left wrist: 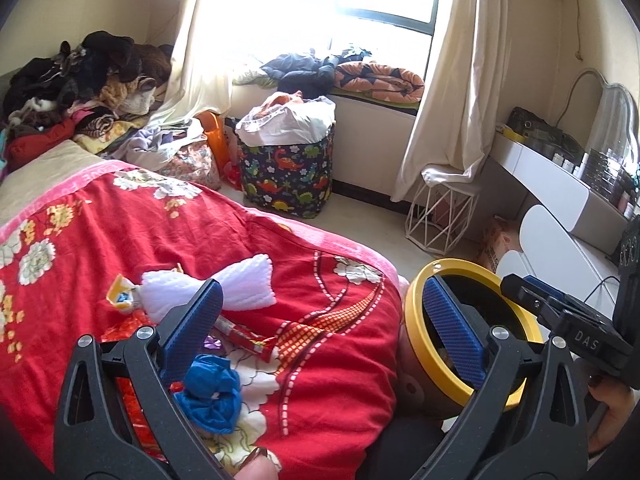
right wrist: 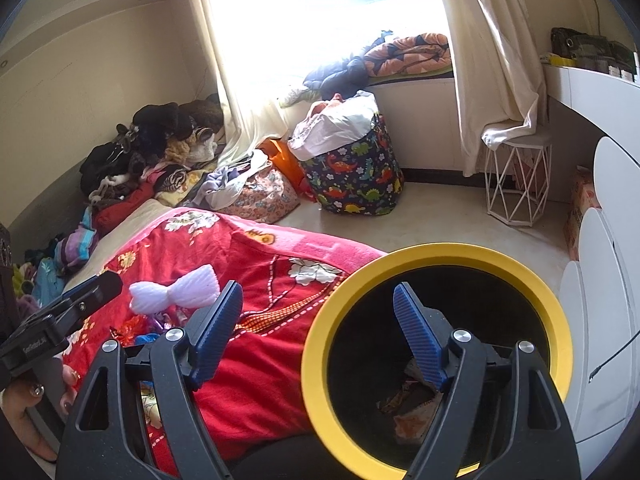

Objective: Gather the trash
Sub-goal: 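Move both tools back toward the remaining trash on the bedspread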

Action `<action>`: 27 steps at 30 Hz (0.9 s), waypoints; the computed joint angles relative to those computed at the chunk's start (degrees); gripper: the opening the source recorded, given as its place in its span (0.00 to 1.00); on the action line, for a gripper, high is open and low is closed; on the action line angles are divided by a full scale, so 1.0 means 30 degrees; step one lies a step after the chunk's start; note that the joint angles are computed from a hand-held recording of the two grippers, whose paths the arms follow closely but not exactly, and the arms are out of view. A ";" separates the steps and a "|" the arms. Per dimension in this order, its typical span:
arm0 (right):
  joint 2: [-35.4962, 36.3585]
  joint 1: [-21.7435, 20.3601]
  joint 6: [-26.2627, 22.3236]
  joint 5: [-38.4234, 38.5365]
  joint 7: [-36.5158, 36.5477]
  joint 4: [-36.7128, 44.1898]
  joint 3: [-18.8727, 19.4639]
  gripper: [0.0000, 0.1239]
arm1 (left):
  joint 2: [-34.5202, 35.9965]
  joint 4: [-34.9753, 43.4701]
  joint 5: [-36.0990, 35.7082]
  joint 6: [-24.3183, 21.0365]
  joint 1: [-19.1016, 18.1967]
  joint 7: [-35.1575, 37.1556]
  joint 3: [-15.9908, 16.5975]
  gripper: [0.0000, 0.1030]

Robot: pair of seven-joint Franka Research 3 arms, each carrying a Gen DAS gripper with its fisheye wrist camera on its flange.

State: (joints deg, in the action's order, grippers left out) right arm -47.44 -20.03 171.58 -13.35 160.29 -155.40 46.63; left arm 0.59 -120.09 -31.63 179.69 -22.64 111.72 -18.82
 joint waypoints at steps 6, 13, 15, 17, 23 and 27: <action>0.0340 -0.0396 0.0267 -0.0229 -0.0143 0.0635 0.0577 0.63 | -0.0177 -0.0210 0.0130 0.0167 0.0127 -0.0359 0.0329 0.89; 0.0723 -0.0722 0.0503 -0.0250 -0.0390 0.1207 0.1221 0.65 | -0.0381 -0.0538 0.0811 0.0551 0.0198 -0.1198 0.0794 0.89; 0.0979 -0.0842 0.0594 -0.0275 -0.0528 0.1456 0.1428 0.65 | -0.0454 -0.0649 0.0997 0.0624 0.0199 -0.1417 0.0937 0.89; 0.1214 -0.1010 0.0646 -0.0315 -0.0671 0.1730 0.1675 0.65 | -0.0559 -0.0820 0.1679 0.0697 0.0256 -0.2158 0.1085 0.89; 0.1760 -0.1492 0.0920 -0.0343 -0.1078 0.2376 0.2357 0.66 | -0.0784 -0.1018 0.1366 0.0728 0.0017 -0.2295 0.1735 0.89; 0.1915 -0.1764 0.0955 -0.0275 -0.1225 0.2735 0.2836 0.68 | -0.0873 -0.1135 0.1269 0.0878 -0.0122 -0.2273 0.2050 0.89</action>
